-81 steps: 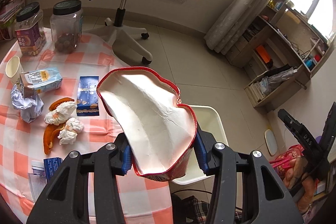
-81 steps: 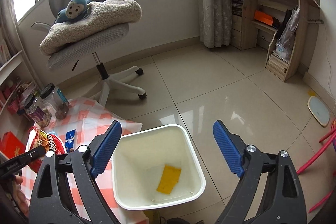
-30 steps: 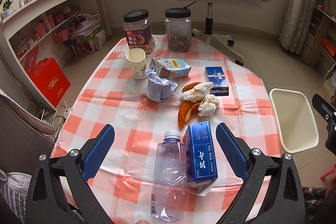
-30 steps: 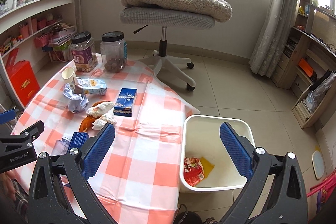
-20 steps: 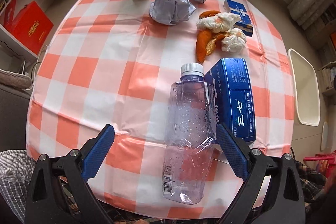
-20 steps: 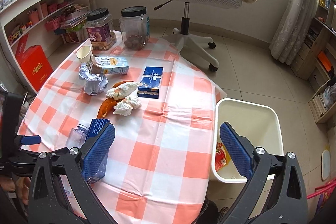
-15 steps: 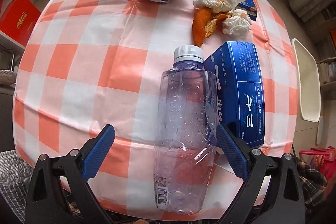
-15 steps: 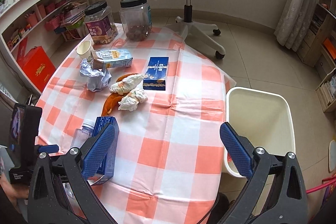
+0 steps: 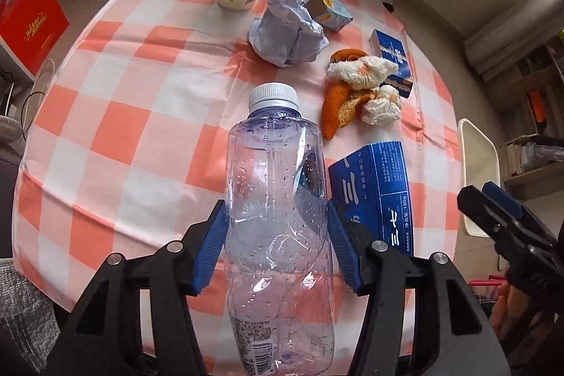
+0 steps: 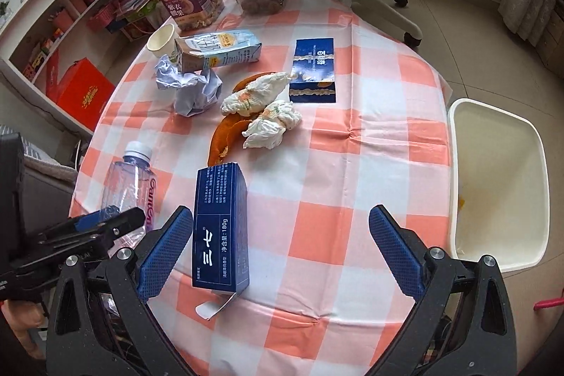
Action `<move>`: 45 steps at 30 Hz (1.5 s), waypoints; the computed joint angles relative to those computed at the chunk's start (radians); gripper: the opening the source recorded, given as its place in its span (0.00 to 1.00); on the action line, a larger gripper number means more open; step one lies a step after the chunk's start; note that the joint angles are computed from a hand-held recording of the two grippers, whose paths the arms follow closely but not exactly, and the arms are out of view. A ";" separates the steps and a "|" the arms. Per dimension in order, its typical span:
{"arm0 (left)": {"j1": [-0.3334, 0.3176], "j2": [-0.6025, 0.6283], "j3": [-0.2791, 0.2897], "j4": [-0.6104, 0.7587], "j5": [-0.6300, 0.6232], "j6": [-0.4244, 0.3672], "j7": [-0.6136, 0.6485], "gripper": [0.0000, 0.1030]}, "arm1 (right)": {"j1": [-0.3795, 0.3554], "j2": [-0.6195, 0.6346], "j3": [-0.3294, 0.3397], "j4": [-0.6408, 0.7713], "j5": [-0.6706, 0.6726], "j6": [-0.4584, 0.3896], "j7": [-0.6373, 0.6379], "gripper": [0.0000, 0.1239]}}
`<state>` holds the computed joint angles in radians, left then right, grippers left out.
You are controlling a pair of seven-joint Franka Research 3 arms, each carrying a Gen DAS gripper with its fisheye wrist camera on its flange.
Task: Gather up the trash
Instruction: 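Grasp the water bottle with the left gripper while the right gripper grasps the blue box, then carry the bottle and blue box to the bin and release both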
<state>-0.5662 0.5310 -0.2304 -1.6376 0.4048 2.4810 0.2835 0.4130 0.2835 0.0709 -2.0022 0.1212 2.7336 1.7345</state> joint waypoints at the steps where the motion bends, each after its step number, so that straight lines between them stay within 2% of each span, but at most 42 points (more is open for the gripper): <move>1: -0.017 -0.023 0.023 -0.018 0.032 0.001 -0.037 0.54 | 0.008 0.011 0.001 0.012 -0.013 -0.007 -0.001 0.77; 5: -0.052 -0.086 0.077 -0.058 0.182 -0.021 -0.166 0.54 | 0.052 0.066 -0.011 0.073 -0.077 -0.045 0.024 0.77; 8: -0.040 -0.113 0.072 -0.080 0.247 -0.022 -0.215 0.54 | 0.069 0.114 -0.018 0.129 -0.100 -0.090 0.042 0.77; 12: -0.018 -0.124 0.051 -0.090 0.274 -0.025 -0.232 0.54 | 0.059 0.161 0.000 0.180 -0.066 -0.133 0.026 0.75; 14: -0.014 -0.131 0.045 -0.098 0.284 -0.027 -0.241 0.54 | 0.053 0.175 0.013 0.191 -0.043 -0.143 0.000 0.65; 16: -0.012 -0.130 0.043 -0.096 0.295 -0.029 -0.250 0.54 | 0.043 0.187 0.028 0.206 -0.013 -0.163 -0.032 0.45; 18: -0.009 -0.138 0.042 -0.106 0.306 -0.024 -0.262 0.54 | 0.044 0.196 0.031 0.218 0.004 -0.183 -0.050 0.31; 25: -0.007 -0.161 0.046 -0.125 0.357 -0.006 -0.331 0.54 | 0.047 0.133 0.026 0.149 0.030 -0.036 -0.071 0.30; 31: -0.025 -0.170 0.058 -0.117 0.462 -0.008 -0.425 0.54 | 0.061 0.054 0.003 0.056 0.016 0.160 -0.072 0.30; 39: -0.047 -0.151 0.063 -0.075 0.577 -0.025 -0.511 0.54 | 0.177 -0.010 -0.150 -0.048 -0.118 0.413 0.057 0.30; 41: -0.058 -0.142 0.066 -0.059 0.608 -0.033 -0.533 0.54 | 0.279 -0.019 -0.271 -0.072 -0.160 0.472 0.104 0.30; 45: -0.085 -0.117 0.073 -0.014 0.675 -0.059 -0.563 0.54 | 0.545 -0.020 -0.564 -0.112 -0.150 0.552 0.122 0.30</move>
